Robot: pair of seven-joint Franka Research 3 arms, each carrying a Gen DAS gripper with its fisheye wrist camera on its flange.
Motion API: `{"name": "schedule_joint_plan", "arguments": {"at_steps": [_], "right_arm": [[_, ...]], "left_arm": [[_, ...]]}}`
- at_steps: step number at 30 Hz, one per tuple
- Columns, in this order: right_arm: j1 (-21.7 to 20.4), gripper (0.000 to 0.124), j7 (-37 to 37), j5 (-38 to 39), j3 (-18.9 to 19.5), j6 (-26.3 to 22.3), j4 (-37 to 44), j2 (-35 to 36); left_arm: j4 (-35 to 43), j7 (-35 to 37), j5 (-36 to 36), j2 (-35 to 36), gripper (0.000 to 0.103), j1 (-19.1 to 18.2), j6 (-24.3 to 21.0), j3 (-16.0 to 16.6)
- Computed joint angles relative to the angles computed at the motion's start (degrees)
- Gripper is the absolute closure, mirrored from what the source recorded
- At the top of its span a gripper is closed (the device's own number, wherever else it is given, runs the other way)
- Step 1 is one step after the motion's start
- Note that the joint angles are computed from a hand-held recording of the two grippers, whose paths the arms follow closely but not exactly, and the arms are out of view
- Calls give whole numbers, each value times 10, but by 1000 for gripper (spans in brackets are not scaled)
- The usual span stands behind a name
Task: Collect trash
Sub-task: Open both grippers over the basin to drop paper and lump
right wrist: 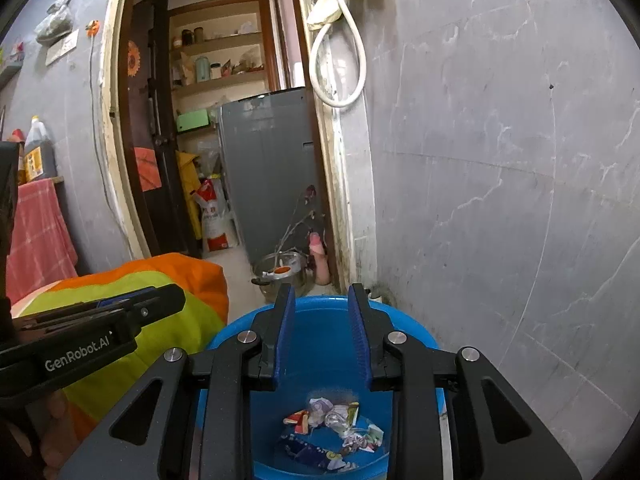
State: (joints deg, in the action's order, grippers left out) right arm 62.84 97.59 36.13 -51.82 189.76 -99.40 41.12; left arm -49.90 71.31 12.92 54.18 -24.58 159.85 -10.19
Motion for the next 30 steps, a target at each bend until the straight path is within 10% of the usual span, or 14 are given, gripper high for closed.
{"name": "schedule_joint_plan", "arguments": {"at_steps": [19,30], "right_arm": [[17,94,27,2,-23,-4,-6,10],[47,82,32,20,-57,1,-17,18]], "left_arm": [[19,11,-18,12,71,3,-11,-6],[-58,-78,15,-36,39,-4,40,36]]}}
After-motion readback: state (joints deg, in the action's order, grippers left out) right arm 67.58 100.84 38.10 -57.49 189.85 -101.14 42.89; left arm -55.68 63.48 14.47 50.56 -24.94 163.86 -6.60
